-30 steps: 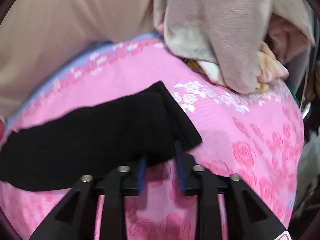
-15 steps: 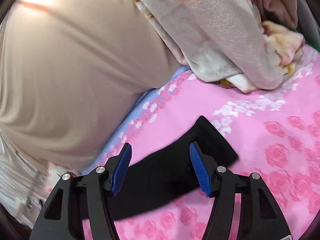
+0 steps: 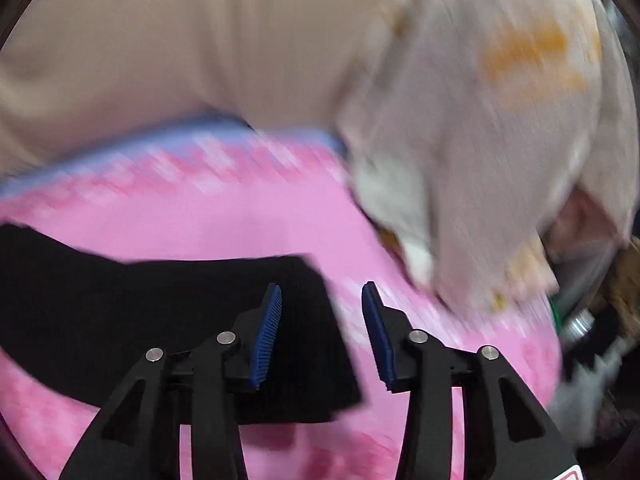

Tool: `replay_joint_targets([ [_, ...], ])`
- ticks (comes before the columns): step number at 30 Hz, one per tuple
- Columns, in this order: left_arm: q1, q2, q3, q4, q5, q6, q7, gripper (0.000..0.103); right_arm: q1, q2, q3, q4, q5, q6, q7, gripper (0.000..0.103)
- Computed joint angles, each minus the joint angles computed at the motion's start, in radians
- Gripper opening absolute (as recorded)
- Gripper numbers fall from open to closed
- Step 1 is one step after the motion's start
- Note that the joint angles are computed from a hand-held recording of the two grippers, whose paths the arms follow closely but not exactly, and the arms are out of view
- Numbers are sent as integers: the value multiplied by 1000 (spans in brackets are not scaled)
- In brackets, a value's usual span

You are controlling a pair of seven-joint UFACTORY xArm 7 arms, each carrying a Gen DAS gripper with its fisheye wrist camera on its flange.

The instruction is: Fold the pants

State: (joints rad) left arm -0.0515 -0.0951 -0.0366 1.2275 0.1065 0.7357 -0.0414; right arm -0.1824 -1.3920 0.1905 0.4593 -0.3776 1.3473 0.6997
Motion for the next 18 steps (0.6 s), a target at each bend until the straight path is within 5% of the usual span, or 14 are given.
replay_joint_targets([
  [1,-1,8,-6,5,20,7,-17,82,-7,-22,-12,-19,15,26,15,26],
  [5,-10,40,-12,30,41,37,-44,82,25,-216,-10,-74,79,-3,83,34],
  [8,-24,61,-18,45,45,31,-57,82,34,-142,-2,-59,79,-41,53,46],
  [13,-49,117,-25,80,150,13,-166,86,28,45,-52,-90,85,-178,37,46],
  [15,-48,140,-16,101,130,47,-166,86,17,119,-52,-100,92,-217,45,34],
  [16,-47,144,-12,104,122,50,-161,86,15,128,-41,-91,84,-231,46,8],
  [18,-48,157,-3,113,153,47,-184,86,4,139,9,-48,51,-221,47,8],
])
